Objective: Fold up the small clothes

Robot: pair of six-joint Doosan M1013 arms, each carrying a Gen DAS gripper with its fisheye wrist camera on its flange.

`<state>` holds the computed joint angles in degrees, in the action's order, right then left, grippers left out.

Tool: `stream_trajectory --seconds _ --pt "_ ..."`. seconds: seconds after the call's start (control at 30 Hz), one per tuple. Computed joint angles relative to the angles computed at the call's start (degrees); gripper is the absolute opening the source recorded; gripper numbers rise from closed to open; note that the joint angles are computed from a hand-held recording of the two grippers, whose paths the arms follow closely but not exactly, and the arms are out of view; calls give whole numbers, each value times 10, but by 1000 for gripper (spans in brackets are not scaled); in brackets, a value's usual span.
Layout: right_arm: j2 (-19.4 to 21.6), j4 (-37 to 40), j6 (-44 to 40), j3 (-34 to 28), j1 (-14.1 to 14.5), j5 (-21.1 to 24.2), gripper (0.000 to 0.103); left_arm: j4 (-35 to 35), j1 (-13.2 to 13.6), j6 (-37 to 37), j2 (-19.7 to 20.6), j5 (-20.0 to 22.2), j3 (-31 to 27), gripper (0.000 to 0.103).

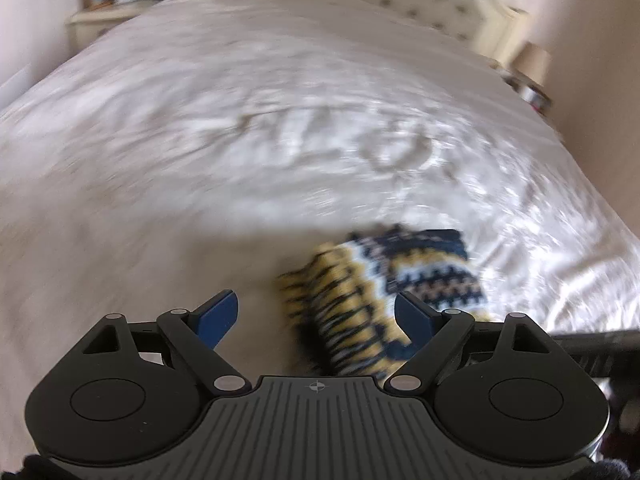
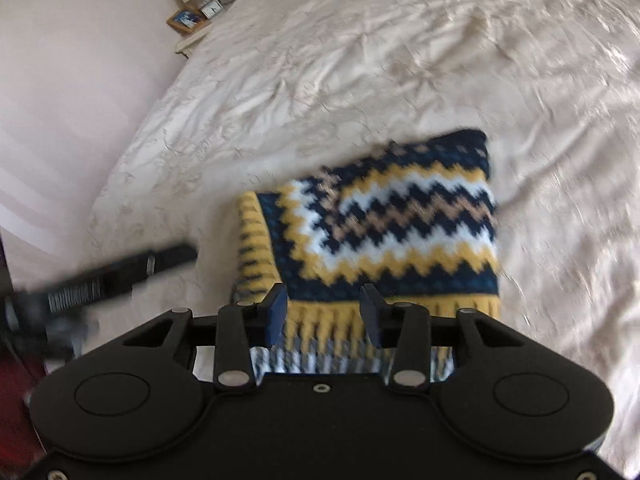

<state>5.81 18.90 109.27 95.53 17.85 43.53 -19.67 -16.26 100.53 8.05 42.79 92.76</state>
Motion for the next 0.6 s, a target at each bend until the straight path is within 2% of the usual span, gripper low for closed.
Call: stream_trajectory --seconds 0.1,0.23,0.33,0.47,0.6 --pt "0 13 -12 11 2 9 48 -14 -12 54 18 8 -11 86" --pt "7 37 -45 19 11 27 48 38 -28 56 47 25 -25 86" --pt "19 55 -60 20 17 47 48 104 -37 37 71 45 -36 87" --pt "31 76 -91 17 22 65 48 99 -27 32 88 65 -43 92" --pt "34 101 -128 16 23 73 48 91 -23 32 90 57 -39 95"
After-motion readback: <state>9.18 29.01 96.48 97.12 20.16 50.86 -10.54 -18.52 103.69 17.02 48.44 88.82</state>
